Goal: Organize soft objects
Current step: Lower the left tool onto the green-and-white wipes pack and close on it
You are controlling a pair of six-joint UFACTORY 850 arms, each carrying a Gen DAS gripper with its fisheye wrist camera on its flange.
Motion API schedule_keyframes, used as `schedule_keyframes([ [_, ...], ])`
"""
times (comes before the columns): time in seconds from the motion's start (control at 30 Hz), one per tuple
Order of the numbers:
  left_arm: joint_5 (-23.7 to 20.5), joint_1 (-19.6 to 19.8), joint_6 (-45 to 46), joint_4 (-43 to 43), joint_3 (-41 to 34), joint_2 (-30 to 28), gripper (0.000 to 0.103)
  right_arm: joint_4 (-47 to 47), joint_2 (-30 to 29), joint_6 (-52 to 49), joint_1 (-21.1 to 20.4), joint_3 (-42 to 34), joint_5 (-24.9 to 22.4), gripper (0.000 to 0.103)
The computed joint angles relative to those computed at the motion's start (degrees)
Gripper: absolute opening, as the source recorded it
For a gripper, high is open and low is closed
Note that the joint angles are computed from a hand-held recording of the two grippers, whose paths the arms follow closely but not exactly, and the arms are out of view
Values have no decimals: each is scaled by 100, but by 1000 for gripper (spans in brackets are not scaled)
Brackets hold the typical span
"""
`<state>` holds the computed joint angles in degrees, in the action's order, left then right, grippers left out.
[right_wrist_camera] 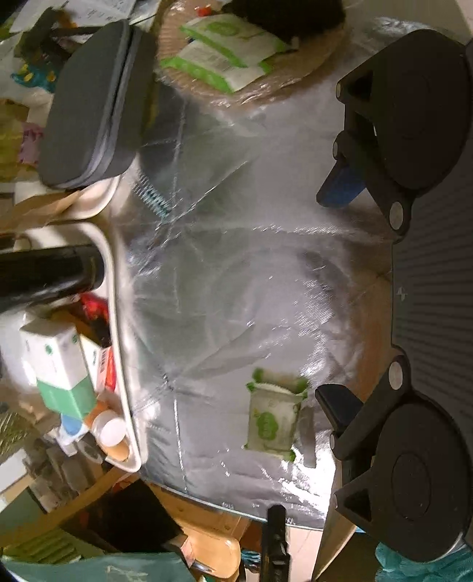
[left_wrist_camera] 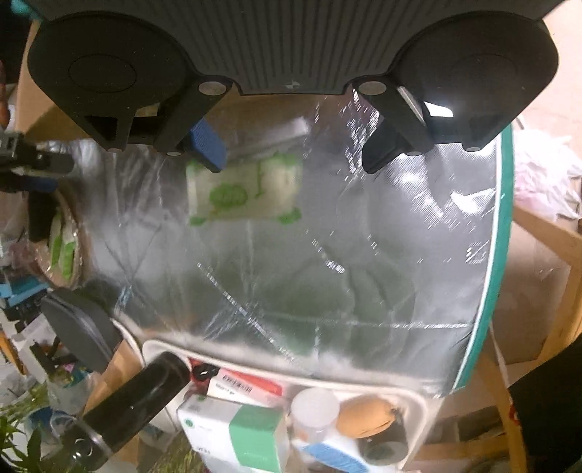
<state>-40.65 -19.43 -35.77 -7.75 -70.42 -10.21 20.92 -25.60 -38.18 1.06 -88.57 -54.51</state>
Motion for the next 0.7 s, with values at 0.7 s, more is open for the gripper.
schedule_keyframes([
  [0.7,-260,136,3479,-954,-960,-1067,82,313,-109,-113,-95,-106,80,103],
])
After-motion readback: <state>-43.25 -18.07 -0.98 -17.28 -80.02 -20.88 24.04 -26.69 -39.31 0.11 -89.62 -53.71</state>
